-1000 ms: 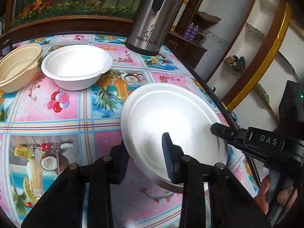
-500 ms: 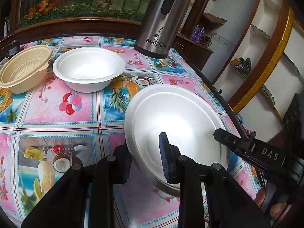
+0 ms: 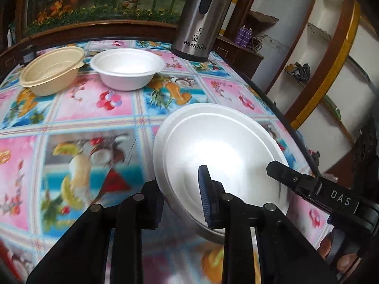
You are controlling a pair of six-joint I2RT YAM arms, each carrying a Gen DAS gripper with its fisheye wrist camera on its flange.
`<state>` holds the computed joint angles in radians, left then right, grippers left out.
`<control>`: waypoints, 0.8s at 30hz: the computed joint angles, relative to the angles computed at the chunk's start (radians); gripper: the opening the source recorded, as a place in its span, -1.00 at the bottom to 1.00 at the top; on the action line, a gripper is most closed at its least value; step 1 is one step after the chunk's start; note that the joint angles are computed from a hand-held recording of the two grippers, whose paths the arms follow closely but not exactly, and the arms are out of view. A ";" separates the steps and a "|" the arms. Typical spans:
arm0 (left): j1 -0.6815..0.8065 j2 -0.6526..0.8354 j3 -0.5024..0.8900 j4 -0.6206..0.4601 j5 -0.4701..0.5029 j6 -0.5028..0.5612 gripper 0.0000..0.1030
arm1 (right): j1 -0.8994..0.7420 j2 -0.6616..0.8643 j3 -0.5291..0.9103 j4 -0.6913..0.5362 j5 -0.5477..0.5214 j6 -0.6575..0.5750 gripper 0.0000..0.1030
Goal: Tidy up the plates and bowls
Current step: 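Lift the white plate and carry it toward the red plate stack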
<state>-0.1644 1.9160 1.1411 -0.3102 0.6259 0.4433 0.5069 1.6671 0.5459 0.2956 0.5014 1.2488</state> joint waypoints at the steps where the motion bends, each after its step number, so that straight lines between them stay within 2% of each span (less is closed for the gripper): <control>1: 0.016 -0.018 -0.023 -0.007 0.002 0.024 -0.54 | 0.018 0.001 -0.001 -0.003 0.008 0.013 -0.79; 7: 0.119 -0.086 -0.090 -0.083 0.027 0.135 -0.54 | 0.134 -0.019 0.044 -0.110 0.071 0.070 -0.79; 13: 0.245 -0.208 -0.150 -0.138 0.068 0.246 -0.54 | 0.253 -0.009 0.162 -0.250 0.134 0.088 -0.79; 20: 0.435 -0.269 -0.112 -0.267 0.165 0.379 -0.53 | 0.369 0.021 0.315 -0.353 0.200 0.063 -0.79; 24: 0.554 -0.243 -0.056 -0.333 0.210 0.455 -0.53 | 0.418 0.076 0.429 -0.372 0.218 0.019 -0.80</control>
